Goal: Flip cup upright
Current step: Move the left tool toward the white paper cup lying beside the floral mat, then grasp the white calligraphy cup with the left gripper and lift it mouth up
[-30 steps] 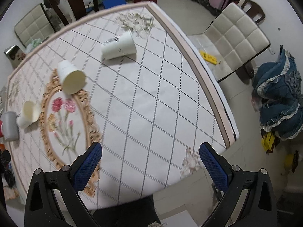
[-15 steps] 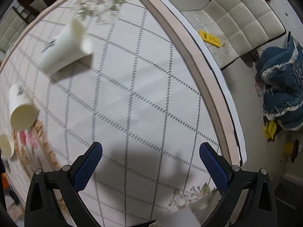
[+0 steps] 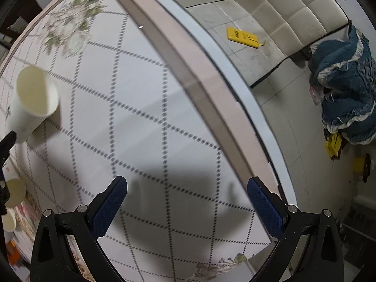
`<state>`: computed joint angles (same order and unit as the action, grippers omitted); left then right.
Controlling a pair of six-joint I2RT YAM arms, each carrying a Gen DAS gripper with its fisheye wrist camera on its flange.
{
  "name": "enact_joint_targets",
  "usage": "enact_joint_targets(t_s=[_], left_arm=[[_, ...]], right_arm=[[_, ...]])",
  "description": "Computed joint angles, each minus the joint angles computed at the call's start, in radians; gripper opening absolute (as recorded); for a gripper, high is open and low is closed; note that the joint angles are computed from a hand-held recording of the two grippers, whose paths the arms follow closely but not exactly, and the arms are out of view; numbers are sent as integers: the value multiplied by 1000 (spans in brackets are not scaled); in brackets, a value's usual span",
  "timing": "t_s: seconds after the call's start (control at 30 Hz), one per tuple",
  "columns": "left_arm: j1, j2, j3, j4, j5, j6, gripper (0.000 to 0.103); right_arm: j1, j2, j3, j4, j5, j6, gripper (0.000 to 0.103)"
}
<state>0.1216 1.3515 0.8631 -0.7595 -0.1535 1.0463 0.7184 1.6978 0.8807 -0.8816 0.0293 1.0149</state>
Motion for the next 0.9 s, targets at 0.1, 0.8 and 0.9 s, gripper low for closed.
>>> enact_joint_targets(t_s=[0.1,0.8,0.9], left_arm=[[-61,18,-27,23,-17,-8,77],[28,-40,95,-182,57,-176,62],[126,-82,151,-295,102,-182,62]], right_arm=[[-29,3,-12,5,-1,-19,103],[-28,-38,2,-46,20,-31,103],[25,-55,42,-92,17,-4,103]])
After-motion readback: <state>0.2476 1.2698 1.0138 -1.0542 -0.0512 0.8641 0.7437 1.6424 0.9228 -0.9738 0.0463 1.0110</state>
